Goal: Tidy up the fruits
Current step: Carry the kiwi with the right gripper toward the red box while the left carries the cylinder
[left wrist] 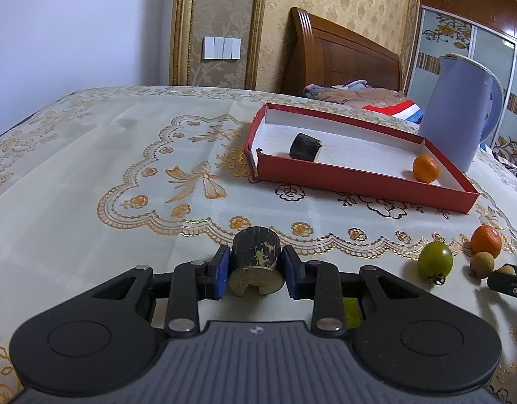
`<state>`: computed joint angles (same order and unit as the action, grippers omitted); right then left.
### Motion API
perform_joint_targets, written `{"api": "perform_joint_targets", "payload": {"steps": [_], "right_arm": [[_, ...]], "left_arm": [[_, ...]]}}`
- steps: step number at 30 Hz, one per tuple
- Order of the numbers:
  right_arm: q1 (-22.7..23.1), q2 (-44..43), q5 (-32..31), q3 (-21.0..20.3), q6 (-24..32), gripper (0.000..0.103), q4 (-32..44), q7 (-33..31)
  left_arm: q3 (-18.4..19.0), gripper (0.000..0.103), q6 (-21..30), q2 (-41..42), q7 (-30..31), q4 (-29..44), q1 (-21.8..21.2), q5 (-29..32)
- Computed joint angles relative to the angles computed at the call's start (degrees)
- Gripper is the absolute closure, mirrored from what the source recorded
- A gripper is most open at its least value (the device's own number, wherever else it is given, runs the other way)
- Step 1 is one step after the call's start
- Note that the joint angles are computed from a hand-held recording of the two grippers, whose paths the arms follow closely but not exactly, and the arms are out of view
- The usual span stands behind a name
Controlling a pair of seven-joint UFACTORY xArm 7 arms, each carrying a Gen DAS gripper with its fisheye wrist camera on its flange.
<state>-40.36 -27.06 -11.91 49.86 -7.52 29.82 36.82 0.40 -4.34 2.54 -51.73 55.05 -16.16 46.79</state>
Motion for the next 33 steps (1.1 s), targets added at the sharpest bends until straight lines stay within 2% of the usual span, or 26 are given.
{"api": "perform_joint_targets", "payload": {"steps": [3, 7, 8, 10, 11, 14, 17, 20, 23, 25, 28, 30, 33], "right_arm": [[-0.42, -0.45, 0.05, 0.0, 0.42, 0.077, 0.47, 0.23], [-1.67, -1.36, -0.71, 0.46, 0.88, 0.077, 1.42, 0.21], [-2.13, -1.55, -1.04, 0.72, 1.15, 0.077, 1.83, 0.13], [-3.09, -1.78, -1.57, 1.28, 1.38, 0.077, 2.52, 0.33], [-3.5, -1.81, -1.86, 1.51, 1.47, 0.077, 2.87, 0.4], [-5.0, -2.02, -2.59, 2.51, 1.52, 0.077, 3.76, 0.69], [-6.18, -1.47, -3.07, 3.24, 1.52, 0.077, 4.5, 0.94], [-7.39, -0.96, -3.41, 4.23, 1.61, 0.077, 5.08, 1.35], [-8.39, -0.6, -3.68, 4.93, 1.46, 0.077, 5.5, 1.67], [-9.13, -0.44, -3.75, 5.5, 1.33, 0.077, 5.76, 1.88], [-10.51, -0.01, -3.9, 6.55, 1.31, 0.077, 6.32, 2.05], [-11.33, 0.22, -3.96, 7.16, 1.31, 0.077, 6.69, 2.17], [-12.95, 0.32, -4.12, 8.29, 1.24, 0.077, 7.41, 2.3]], "left_arm": [[0.26, 0.071, -0.26, -0.08, -0.24, -0.15, -0.26, 0.79], [-0.31, 0.071, -0.26, 0.06, 1.78, -0.2, 0.1, -1.21], [-0.99, 0.071, -0.46, -0.06, 3.84, -0.6, 0.54, -3.45], [-3.85, 0.071, -0.83, -0.44, 11.76, -1.92, 2.27, -12.38], [-4.58, 0.071, -0.81, -0.54, 14.23, -2.2, 2.6, -15.02], [-2.47, 0.071, 0.0, -0.77, 12.79, -1.86, 0.34, -12.95], [-4.87, 0.071, 0.12, -1.08, 19.71, -2.5, 1.38, -20.22], [-4.82, 0.071, 0.34, -1.32, 20.22, -2.38, 1.0, -20.93], [-7.37, 0.071, 0.25, -1.51, 29.2, -2.67, 1.81, -31.2], [-6.82, 0.071, 0.42, -1.47, 28.46, -2.2, 1.13, -30.23], [-4.57, 0.071, 1.29, -0.89, 20.72, -0.36, -0.5, -20.89], [-5.0, 0.071, 1.91, -0.42, 21.25, 0.61, -0.67, -21.21], [-6.41, 0.071, 3.08, 0.44, 25.37, 2.04, -0.62, -25.42]]}}
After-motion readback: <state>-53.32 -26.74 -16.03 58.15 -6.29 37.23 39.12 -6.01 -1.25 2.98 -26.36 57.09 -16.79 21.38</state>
